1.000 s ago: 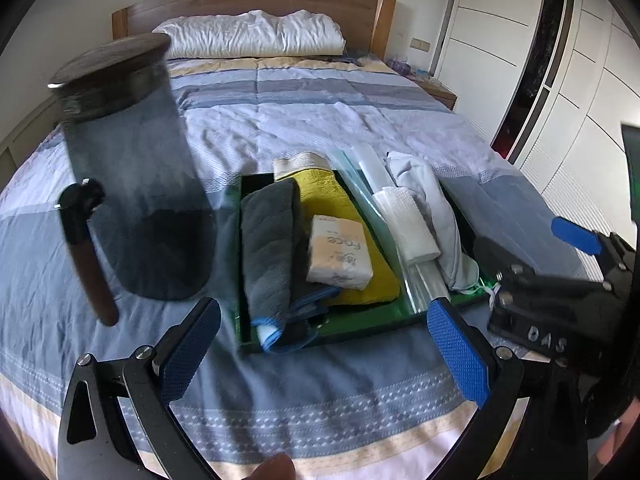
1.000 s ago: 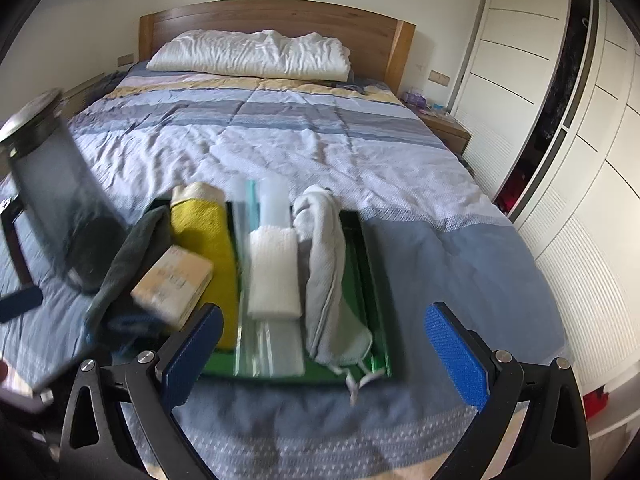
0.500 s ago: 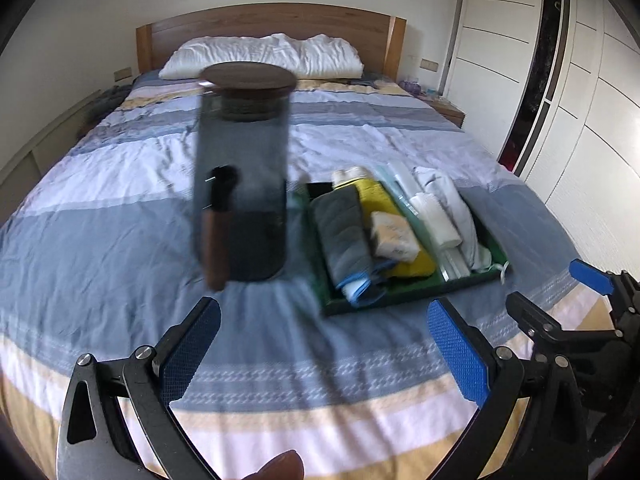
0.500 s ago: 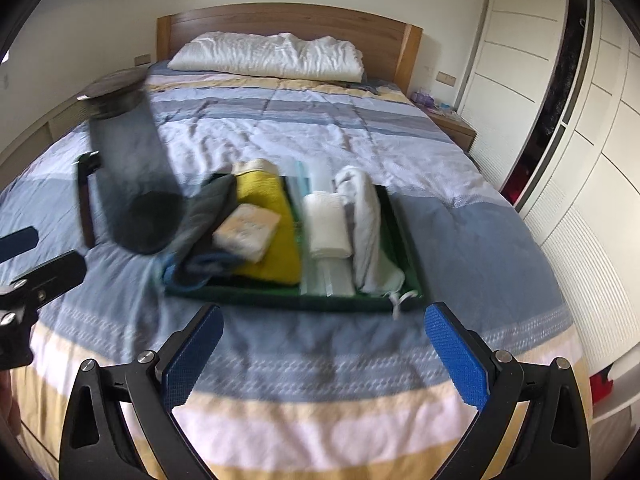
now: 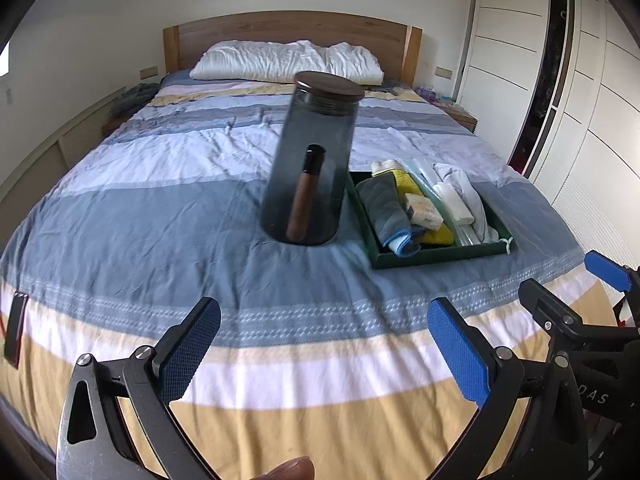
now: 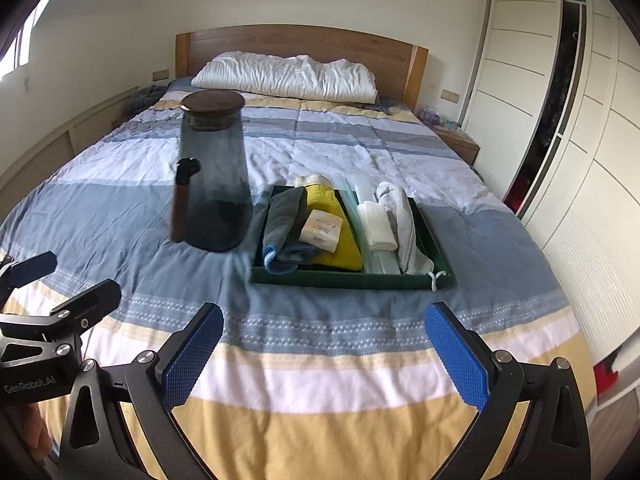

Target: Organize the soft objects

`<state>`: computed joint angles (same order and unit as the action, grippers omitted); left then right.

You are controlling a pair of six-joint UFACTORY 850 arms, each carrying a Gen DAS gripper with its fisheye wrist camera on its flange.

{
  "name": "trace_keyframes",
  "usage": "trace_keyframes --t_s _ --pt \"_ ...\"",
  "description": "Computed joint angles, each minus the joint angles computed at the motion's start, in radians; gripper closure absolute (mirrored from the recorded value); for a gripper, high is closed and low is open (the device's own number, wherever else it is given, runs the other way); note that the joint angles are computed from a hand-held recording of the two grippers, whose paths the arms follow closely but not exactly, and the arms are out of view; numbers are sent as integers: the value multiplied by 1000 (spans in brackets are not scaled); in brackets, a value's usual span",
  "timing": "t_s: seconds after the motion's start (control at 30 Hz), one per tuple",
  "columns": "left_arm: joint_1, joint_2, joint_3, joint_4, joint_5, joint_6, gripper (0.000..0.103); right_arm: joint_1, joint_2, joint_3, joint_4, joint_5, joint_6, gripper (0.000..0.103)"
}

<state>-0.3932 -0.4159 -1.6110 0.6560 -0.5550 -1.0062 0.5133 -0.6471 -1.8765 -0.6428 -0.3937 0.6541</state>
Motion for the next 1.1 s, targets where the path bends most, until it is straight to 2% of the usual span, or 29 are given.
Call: trace_keyframes --t_s 0.23,0.6,0.77,0.9,1.1 --pt "-9 101 132 63 3 -46 2 51 87 118 -151 -8 168 0" --pt "-33 174 210 96 25 -60 2 100 209 278 -384 -42 432 0" --pt "-35 196 228 117 48 -79 2 98 233 307 -415 -53 489 0" --pt "-51 196 230 212 0 -150 2 99 233 307 -426 -67 502 0" --pt "-47 199 240 216 3 -164 2 104 221 298 -399 -60 471 0"
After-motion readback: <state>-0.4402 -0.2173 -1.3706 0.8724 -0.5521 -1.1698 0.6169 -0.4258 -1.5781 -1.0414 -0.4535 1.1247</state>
